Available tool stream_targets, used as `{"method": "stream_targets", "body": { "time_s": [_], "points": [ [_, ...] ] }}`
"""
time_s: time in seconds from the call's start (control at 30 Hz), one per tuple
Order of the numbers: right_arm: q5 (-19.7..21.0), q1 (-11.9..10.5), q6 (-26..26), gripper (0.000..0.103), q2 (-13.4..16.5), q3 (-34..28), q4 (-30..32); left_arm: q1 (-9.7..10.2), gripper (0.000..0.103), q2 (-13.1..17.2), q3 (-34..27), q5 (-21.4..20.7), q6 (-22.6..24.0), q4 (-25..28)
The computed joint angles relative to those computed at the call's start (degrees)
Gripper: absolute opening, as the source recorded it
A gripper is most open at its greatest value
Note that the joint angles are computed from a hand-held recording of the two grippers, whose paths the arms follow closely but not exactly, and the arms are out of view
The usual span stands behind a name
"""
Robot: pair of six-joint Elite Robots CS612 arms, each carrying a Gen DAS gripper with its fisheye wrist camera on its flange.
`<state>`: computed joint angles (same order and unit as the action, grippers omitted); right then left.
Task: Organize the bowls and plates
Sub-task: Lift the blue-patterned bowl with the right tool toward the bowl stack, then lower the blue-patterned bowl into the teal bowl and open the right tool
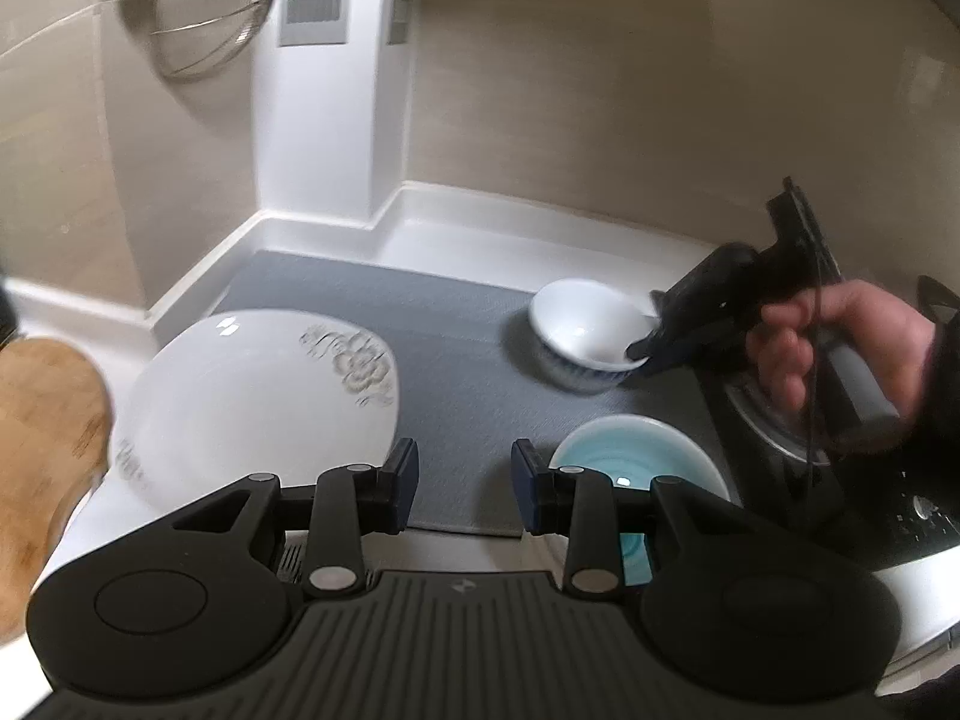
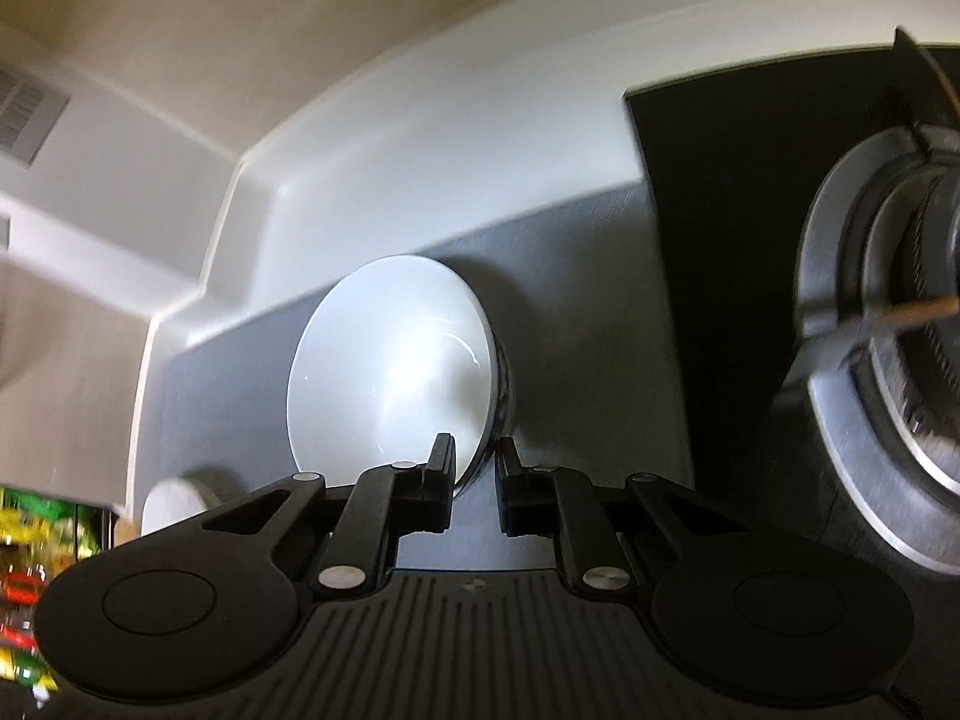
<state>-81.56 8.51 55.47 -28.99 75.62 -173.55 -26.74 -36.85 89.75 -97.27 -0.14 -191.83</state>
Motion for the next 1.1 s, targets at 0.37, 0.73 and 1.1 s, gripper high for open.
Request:
{"method": "stream_targets", "body": {
  "time_s": [0.37,0.73,1.1],
  "points": [
    [-0.02,2.02,-7.71,0.019,-1.32,-0.87,6.06,1.95,0.011,5.18,-11.56,-9.46,4.54,10.83],
    [-13.93,5.20,-8.84,0.019,-1.25,-2.88,8.75,2.85,0.011,15.07,-32.33,-19.07,7.01,27.23],
    [-19.01,6.35,-6.18,0.013,-0.29,-4.57,10.37,2.72,0.009,21.01,-43.61,-22.89,13.04,40.21]
  ]
}}
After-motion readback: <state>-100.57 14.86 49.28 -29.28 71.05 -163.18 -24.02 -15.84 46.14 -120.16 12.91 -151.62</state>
